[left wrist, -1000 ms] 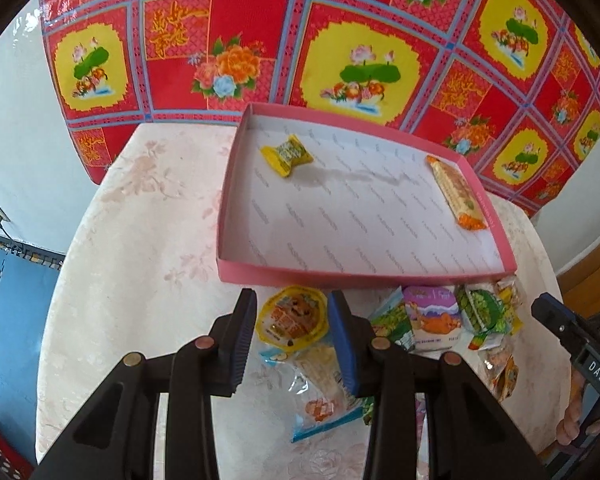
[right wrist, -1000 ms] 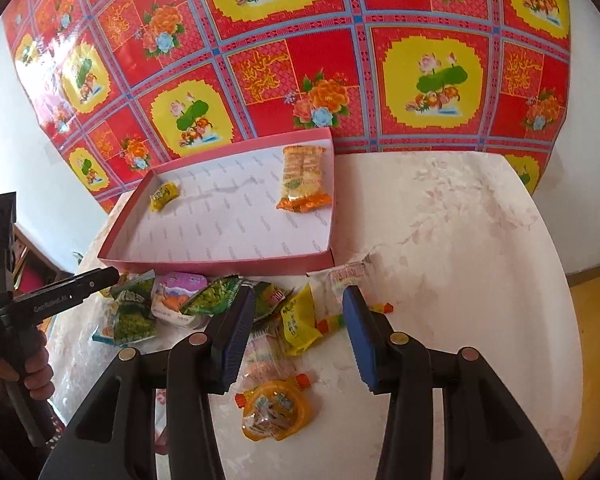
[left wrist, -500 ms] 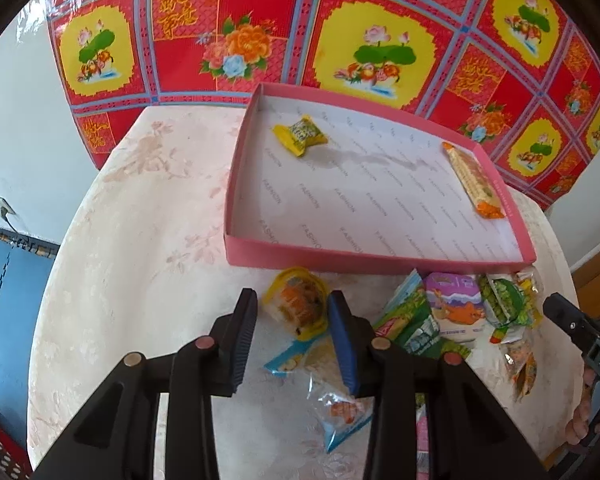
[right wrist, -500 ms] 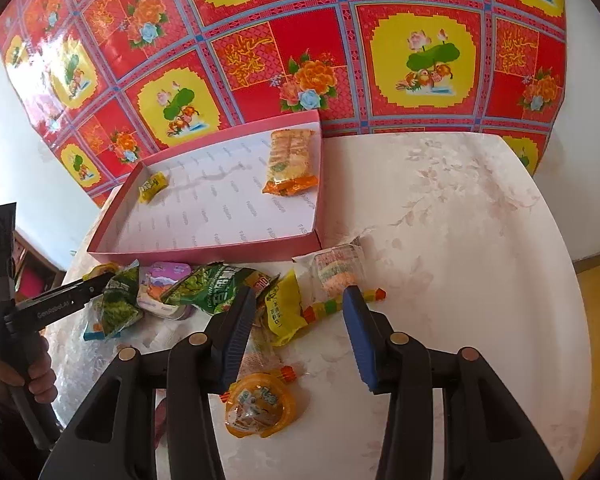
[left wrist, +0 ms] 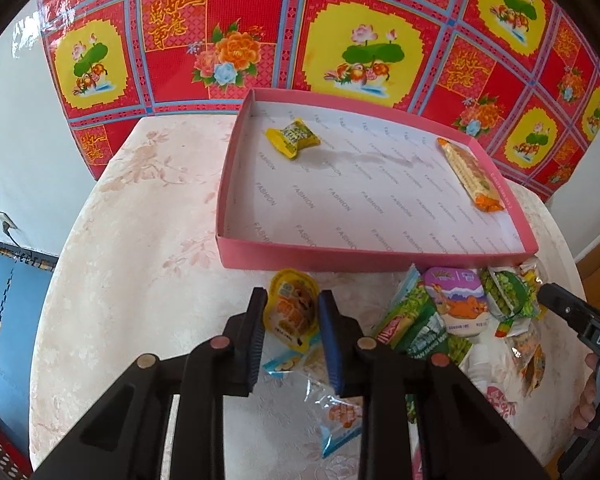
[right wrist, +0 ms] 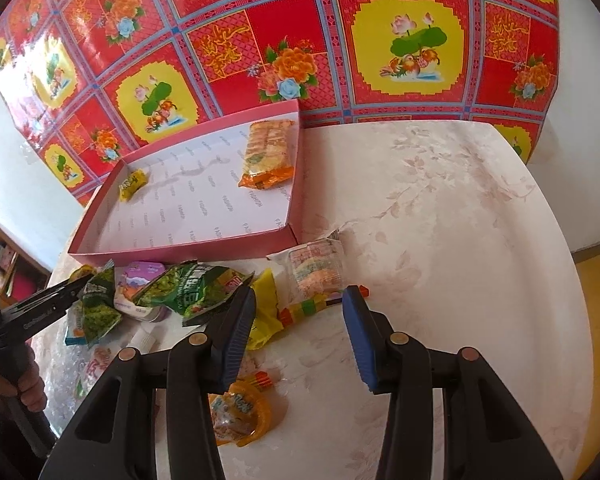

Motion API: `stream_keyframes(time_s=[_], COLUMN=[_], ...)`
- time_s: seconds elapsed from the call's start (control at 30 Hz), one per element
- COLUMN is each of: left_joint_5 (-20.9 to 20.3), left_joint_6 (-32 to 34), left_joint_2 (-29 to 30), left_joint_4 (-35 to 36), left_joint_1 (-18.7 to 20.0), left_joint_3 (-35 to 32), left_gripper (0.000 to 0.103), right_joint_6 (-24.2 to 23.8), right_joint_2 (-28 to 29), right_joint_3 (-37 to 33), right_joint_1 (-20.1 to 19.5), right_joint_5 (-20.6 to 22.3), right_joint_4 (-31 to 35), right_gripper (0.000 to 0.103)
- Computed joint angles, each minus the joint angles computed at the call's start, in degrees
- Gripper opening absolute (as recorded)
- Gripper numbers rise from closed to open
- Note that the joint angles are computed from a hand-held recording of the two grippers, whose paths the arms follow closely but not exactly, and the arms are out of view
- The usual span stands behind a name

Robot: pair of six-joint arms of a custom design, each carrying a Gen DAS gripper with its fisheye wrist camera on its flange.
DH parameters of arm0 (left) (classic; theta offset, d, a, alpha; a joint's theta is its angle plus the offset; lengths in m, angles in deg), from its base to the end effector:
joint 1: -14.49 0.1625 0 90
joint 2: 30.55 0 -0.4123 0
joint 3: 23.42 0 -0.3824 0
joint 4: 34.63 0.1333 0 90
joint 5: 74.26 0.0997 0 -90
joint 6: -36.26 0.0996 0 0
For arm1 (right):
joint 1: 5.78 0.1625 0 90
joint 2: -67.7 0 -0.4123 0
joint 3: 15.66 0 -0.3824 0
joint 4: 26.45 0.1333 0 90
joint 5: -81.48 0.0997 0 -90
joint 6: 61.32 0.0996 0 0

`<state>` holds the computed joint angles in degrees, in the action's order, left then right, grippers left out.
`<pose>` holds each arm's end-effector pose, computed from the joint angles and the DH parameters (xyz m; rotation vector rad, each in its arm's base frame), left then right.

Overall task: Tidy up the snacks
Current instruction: 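Grasp the round yellow candy with the left gripper while the right grasps the clear wrapped cake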

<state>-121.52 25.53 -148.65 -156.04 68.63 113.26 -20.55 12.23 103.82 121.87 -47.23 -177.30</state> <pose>-0.0022 -0.3460 0.3552 0.4308 2.4315 -0.6365 0.3595 -0.3498 0.0753 -0.0445 -2.5373 0.5093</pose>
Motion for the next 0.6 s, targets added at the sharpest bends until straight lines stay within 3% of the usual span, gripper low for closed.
stream_keyframes(time_s=[0.27, 0.6], left_joint_5=[-1.18, -1.15], left_joint_6=[-0.89, -1.29], left_joint_2=[-0.66, -2.61], left_joint_4=[0.85, 1.88], left_joint_1=[0.03, -1.83], left_joint_3=[-0.43, -0.32], left_gripper=[0.024, 0.024], right_joint_6=[-0.66, -2.08], right_joint_2=[0.35, 1.82], right_joint_3=[-0.43, -0.93], right_joint_1=[0.05, -1.54], right_joint_5=[-2.79, -2.74], right_joint_4=[0.57, 0.21], right_gripper=[0.046, 0.045])
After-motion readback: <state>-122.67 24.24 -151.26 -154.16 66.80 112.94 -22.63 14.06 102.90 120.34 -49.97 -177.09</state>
